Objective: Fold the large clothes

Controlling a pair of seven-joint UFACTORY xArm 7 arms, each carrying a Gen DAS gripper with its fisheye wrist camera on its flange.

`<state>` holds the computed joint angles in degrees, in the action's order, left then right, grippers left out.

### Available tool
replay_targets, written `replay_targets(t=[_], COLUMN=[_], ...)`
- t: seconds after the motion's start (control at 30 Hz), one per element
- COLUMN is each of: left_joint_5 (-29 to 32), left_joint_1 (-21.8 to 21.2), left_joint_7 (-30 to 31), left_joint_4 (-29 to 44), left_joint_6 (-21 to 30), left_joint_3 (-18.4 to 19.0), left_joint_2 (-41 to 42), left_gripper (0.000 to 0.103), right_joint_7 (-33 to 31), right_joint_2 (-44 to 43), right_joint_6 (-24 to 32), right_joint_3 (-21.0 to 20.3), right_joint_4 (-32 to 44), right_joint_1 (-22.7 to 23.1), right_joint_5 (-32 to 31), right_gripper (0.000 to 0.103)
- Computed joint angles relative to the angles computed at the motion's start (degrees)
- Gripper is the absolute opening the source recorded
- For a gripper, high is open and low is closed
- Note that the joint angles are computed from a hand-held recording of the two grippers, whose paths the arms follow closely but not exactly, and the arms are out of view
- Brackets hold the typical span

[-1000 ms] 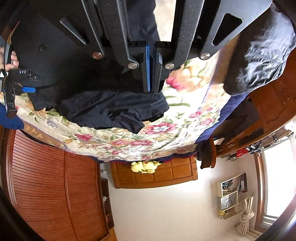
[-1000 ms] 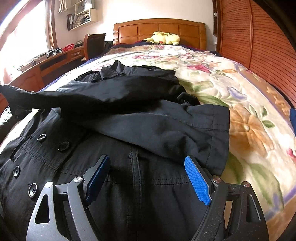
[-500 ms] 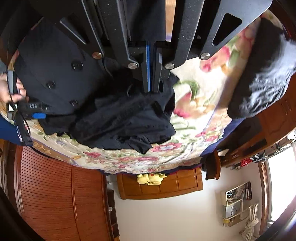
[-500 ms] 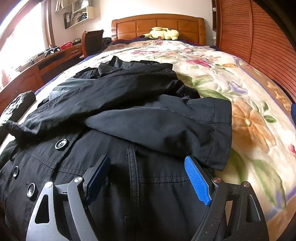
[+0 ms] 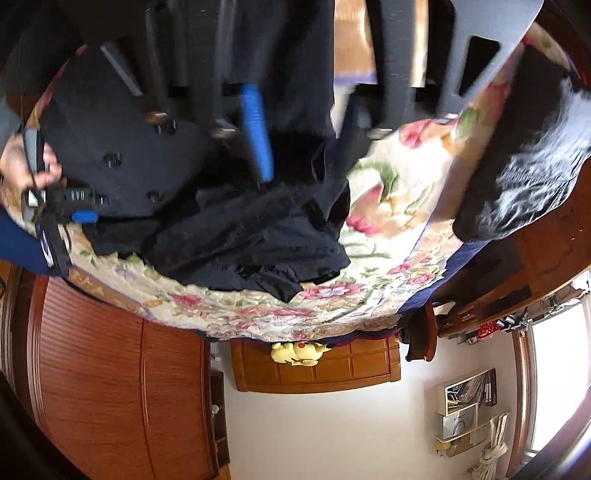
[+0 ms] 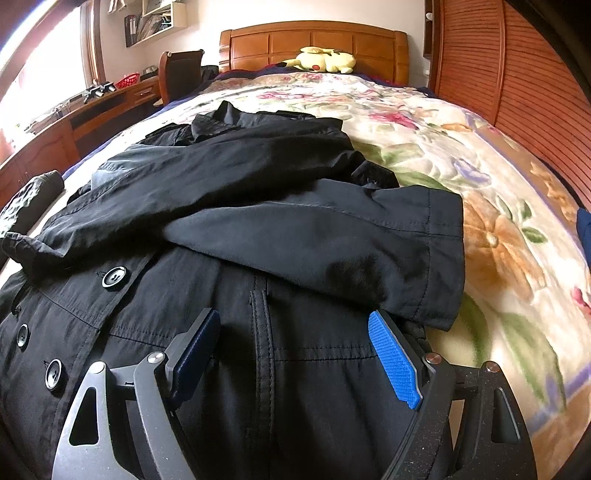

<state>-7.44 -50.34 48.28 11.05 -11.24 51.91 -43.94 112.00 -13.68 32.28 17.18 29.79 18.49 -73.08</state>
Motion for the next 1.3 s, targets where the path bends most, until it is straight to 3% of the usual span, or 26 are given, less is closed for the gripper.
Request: replay_targets(t=[0.07, 0.2, 0.3, 0.53, 0.77, 0.9, 1.03, 1.3], left_joint_5=[-0.8, -0.6, 0.2, 4.4, 2.2, 2.6, 3.3, 2.0], left_joint_1=[-3.5, -9.9, -13.2, -13.9, -15.7, -14.1, -11.5, 0.4], left_joint_7=[-1.1, -4.5, -7.5, -9.1, -7.2, -6.0, -4.6, 2.9], left_joint_4=[3.4, 8.5, 11.9, 10.3, 8.5, 6.9, 5.4, 0.9], left_joint_6=[0.5, -4.1, -2.3, 0.1, 1.1, 0.2, 0.4, 4.8], left_joint_3=[0.7, 3.2, 6.4, 10.2, 12.9, 12.3, 12.2, 8.5], left_joint_2=[3.2, 13.1, 18.4, 22.4, 25.4, 23.4, 20.7, 10.4], left_gripper=[0.046, 0.046, 0.046, 0.046, 0.046, 0.046, 0.046, 0.046], right_joint_7=[0.2, 0.2, 0.0, 1.3, -2.0, -2.4, -3.1, -15.7], right_joint_2=[-0.2, -0.4, -0.3, -1.4, -0.7, -0.6, -2.8, -19.2], right_joint_6=[0.1, 0.1, 0.6, -0.7, 4.0, 5.8, 4.1, 5.6], right_joint_3=[0.1, 0.1, 0.3, 0.1, 1.6, 1.9, 1.3, 3.1], right_joint_4=[-0.2, -0.4, -0.3, -1.3, -0.2, 0.3, -1.0, -10.7], right_joint_1=[0.1, 0.1, 0.2, -0.2, 1.0, 1.9, 2.2, 5.7], right_joint_5=[-0.2, -0.2, 0.0, -1.6, 2.2, 2.9, 4.6, 21.0], right_gripper=[0.084, 0.084, 0.084, 0.084, 0.084, 0.084, 0.084, 0.084])
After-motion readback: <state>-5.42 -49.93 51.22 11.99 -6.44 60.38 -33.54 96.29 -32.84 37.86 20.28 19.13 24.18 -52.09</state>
